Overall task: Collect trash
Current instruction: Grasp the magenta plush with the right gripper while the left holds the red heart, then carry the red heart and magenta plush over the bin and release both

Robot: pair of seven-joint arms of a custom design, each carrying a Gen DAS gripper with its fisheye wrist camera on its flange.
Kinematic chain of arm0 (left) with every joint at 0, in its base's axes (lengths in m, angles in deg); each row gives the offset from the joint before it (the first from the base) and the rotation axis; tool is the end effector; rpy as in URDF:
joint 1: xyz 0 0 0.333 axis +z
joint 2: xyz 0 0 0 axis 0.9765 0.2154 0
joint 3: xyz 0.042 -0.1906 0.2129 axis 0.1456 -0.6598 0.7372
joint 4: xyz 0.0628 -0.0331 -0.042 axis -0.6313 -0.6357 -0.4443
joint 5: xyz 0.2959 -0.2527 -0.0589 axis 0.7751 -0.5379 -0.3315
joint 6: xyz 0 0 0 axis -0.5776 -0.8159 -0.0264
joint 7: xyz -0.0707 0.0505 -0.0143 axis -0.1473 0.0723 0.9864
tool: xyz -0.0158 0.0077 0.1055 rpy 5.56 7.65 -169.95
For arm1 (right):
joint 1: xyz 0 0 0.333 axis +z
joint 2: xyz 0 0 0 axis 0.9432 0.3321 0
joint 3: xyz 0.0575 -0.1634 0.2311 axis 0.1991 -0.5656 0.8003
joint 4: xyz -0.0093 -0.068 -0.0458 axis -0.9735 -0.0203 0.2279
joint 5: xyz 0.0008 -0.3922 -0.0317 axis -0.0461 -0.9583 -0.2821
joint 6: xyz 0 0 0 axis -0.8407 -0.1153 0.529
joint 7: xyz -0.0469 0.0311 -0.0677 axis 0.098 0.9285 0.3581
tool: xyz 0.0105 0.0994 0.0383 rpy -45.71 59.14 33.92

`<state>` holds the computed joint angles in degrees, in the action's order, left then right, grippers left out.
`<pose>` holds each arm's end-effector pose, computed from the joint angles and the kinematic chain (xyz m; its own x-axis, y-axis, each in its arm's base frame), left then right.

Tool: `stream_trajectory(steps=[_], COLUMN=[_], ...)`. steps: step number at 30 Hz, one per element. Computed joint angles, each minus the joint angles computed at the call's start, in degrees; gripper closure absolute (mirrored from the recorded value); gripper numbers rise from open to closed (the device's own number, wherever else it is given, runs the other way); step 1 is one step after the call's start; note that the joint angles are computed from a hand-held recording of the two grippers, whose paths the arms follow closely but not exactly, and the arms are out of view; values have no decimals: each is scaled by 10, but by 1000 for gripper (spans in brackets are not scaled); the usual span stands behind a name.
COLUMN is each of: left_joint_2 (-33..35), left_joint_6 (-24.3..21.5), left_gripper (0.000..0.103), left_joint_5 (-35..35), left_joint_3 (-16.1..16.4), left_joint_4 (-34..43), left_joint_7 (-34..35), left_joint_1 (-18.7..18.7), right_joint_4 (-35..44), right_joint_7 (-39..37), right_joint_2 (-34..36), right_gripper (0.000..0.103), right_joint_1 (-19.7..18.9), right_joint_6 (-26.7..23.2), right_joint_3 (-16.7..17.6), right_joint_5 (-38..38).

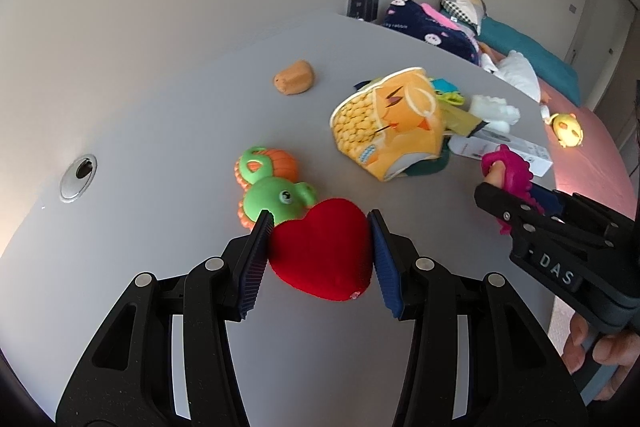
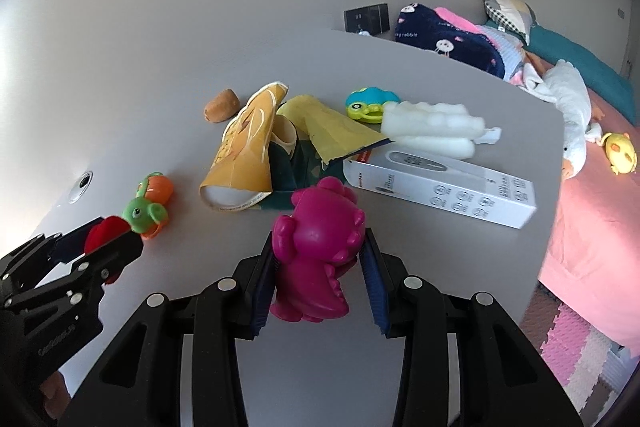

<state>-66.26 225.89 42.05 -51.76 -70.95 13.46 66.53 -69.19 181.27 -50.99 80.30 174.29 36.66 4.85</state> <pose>0.4210 -0.1857 0.4513 -0.0997 -0.9932 0.0599 -0.7530 0.0359 -0.6570 0.4510 0.2223 0.4382 0.1297 -0.9839 -0.1230 -0.7532 -0.0171 -0.6576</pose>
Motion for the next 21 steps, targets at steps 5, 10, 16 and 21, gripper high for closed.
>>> stream_trajectory(steps=[5, 10, 16, 21], left_joint_2=[-8, -12, -17, -20], left_joint_6=[2, 2, -2, -6], left_gripper=[56, 56, 56, 56], left_joint_5=[6, 6, 10, 15], left_joint_3=[-9, -13, -24, -33], left_joint_4=[-1, 1, 4, 9], left_joint_7=[-4, -7, -14, -25], left_joint_1=[-4, -16, -27, -36], right_joint_4=[-33, -62, -94, -121], right_joint_7=[-6, -19, -43, -67], right_joint_2=[-43, -85, -130, -165], right_gripper=[62, 62, 62, 62], right_joint_1=[2, -6, -10, -12], right_joint_6=[-2, -6, -4, -6], right_joint_3=[-2, 5, 3, 2], right_joint_5=[15, 36, 71, 96])
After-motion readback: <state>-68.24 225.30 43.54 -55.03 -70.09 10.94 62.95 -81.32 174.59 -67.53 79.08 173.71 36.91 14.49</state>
